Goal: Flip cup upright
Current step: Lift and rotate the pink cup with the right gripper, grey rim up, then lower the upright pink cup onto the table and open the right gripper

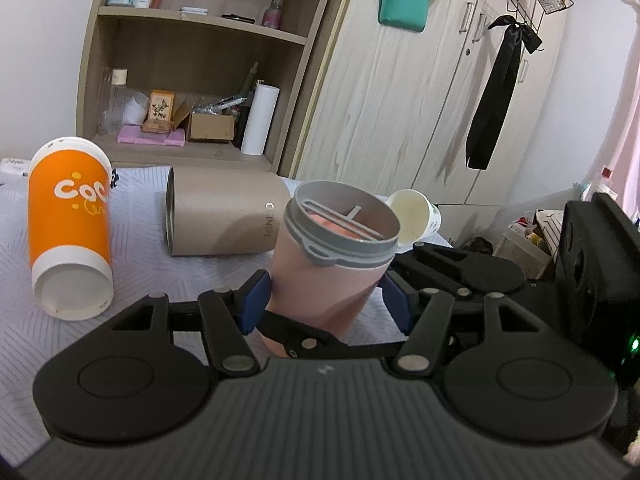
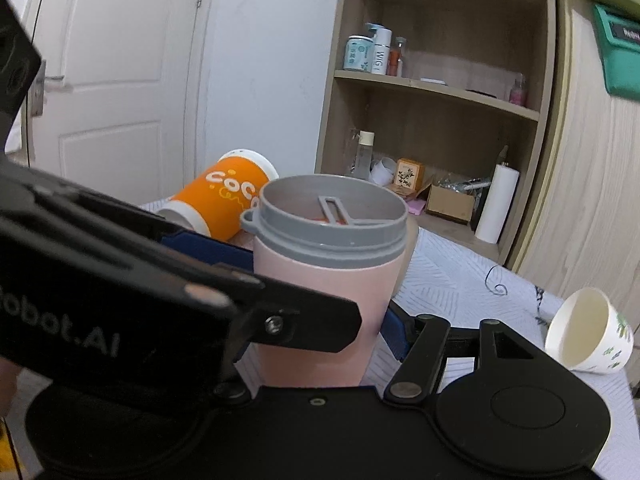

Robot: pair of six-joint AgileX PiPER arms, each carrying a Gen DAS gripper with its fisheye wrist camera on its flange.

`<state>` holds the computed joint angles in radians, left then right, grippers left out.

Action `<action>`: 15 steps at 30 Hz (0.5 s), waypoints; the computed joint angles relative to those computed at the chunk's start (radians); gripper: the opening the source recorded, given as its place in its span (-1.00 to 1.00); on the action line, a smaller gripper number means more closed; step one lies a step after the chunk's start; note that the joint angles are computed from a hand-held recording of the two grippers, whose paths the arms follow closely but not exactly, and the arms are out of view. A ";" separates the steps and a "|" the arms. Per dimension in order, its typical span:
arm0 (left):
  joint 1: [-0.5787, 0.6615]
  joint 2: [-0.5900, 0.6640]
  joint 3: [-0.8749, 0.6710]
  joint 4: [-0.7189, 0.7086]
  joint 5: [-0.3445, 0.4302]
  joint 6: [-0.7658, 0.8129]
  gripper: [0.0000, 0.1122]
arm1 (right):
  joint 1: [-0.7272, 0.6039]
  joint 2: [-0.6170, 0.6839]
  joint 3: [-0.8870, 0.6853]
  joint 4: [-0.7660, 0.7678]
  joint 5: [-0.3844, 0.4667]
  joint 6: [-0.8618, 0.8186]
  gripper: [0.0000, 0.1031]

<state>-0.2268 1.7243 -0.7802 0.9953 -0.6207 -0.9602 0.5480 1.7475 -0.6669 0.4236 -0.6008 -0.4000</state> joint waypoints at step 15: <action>-0.029 -0.059 0.055 -0.047 0.036 0.016 0.12 | 0.031 -0.077 0.091 0.074 -0.039 0.021 0.47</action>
